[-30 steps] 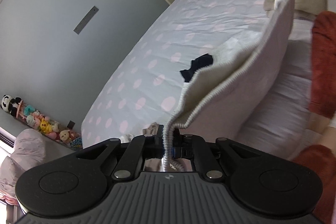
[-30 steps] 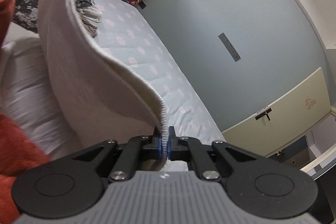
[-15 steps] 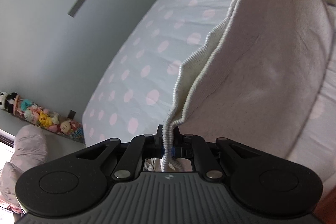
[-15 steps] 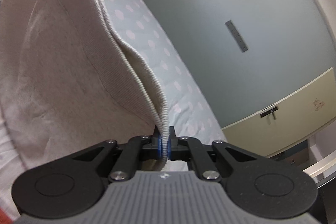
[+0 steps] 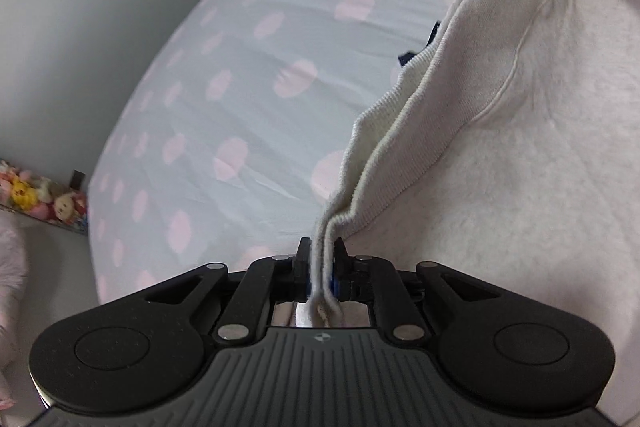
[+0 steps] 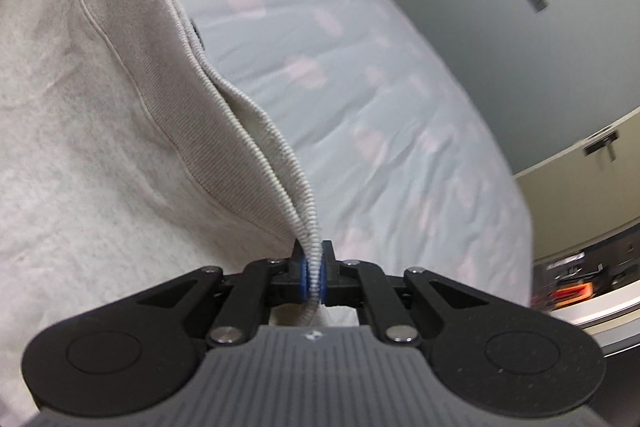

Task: Fold clothes
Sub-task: 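Lift the printed sweatshirt by the hem with both grippers and shake it, then lower the sweatshirt onto the bed and open both grippers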

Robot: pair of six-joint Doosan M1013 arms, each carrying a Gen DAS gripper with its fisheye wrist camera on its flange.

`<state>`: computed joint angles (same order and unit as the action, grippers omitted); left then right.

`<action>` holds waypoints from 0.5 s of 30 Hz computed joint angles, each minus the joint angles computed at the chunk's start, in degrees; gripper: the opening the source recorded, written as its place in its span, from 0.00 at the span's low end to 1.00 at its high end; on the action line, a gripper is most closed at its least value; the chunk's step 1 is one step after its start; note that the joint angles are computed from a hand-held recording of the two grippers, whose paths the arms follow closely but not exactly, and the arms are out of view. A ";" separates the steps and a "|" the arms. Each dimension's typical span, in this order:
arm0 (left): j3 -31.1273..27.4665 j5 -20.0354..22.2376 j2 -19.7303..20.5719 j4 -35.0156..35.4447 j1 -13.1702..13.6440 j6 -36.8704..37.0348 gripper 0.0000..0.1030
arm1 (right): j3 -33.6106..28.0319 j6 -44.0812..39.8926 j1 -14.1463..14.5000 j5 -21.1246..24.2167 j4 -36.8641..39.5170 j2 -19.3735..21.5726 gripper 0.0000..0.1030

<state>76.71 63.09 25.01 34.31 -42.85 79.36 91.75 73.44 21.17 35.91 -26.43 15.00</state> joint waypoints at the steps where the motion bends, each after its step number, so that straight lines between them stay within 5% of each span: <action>1: 0.23 -0.36 0.33 -0.67 0.34 -0.09 0.09 | -0.28 -0.27 -0.21 0.34 0.99 0.74 0.07; 7: 3.02 -3.05 0.59 -1.00 1.38 -2.91 0.16 | -1.18 1.01 -1.08 0.89 5.15 3.44 0.08; 9: 4.30 -4.51 0.02 -0.87 1.62 -5.02 0.18 | -0.31 3.61 -1.00 -0.04 4.42 3.41 0.15; 11: 4.87 -5.26 -0.37 -0.47 1.70 -7.63 0.28 | 0.57 6.63 -1.45 -1.61 2.71 3.31 0.36; 14: 5.07 -6.04 -0.77 1.08 1.66 -12.08 0.51 | 1.49 9.98 -2.10 -2.49 3.28 2.16 0.47; 15: 5.64 -6.54 -1.38 1.17 1.68 -13.61 0.51 | 1.31 10.48 -2.40 -2.49 4.71 2.07 0.47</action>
